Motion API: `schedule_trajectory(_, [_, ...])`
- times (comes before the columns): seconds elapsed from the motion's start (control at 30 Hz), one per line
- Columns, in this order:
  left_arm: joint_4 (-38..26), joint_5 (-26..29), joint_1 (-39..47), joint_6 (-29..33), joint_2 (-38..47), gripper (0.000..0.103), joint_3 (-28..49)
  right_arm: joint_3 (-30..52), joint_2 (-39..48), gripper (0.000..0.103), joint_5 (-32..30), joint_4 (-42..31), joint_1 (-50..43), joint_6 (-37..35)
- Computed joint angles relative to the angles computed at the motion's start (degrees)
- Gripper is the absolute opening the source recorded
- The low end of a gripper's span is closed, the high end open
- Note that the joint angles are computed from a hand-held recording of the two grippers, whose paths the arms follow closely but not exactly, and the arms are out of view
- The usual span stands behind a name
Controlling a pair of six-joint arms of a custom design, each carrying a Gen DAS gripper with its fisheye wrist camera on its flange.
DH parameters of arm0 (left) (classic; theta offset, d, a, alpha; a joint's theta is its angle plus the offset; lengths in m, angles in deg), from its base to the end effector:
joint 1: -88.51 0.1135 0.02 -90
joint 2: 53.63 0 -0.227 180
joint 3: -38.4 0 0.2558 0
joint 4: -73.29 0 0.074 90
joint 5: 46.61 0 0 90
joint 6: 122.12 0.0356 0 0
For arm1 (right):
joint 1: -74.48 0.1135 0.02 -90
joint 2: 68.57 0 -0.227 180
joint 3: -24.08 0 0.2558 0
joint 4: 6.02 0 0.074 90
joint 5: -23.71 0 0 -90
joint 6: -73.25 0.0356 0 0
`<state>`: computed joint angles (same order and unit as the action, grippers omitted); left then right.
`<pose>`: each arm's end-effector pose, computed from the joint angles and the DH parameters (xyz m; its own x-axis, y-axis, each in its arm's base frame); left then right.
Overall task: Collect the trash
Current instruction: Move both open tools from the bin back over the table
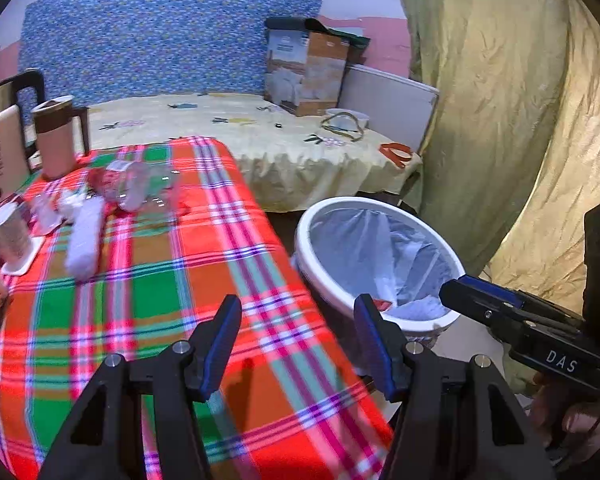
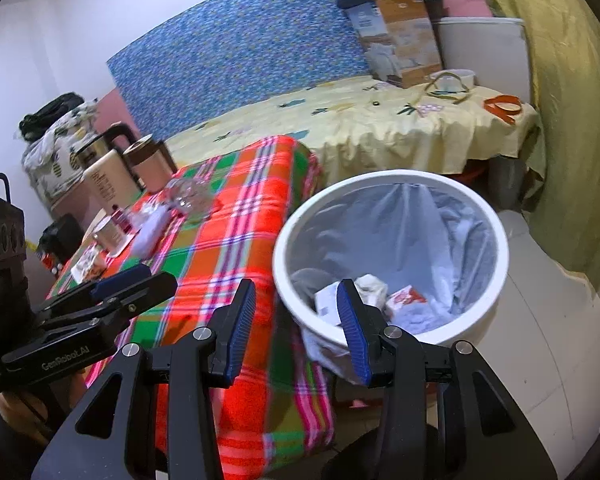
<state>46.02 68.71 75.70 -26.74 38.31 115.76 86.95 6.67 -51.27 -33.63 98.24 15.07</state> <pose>0.3421 -0.0934 0.2051 -0.5998 0.2233 -0.7684 0.5698 0.7934 -0.2142 0.2738 0.1104 0.2086 -0.6090 0.2883 -0.7389 0.1338 0.9556 0.2625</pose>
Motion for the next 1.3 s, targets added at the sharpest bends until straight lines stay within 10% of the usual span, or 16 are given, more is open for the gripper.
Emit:
schedule_trajectory(1.03, [1.1, 0.9, 13.2, 1.3, -2.7, 0.060, -3.5, 11.7, 11.8, 0.049, -1.2, 0.7, 6.7, -6.1])
schedule_trajectory(1.3, [1.0, 0.3, 16.1, 2.4, 1.0, 0.060, 0.3, 17.8, 17.7, 0.063, -4.3, 1.3, 6.1, -9.9])
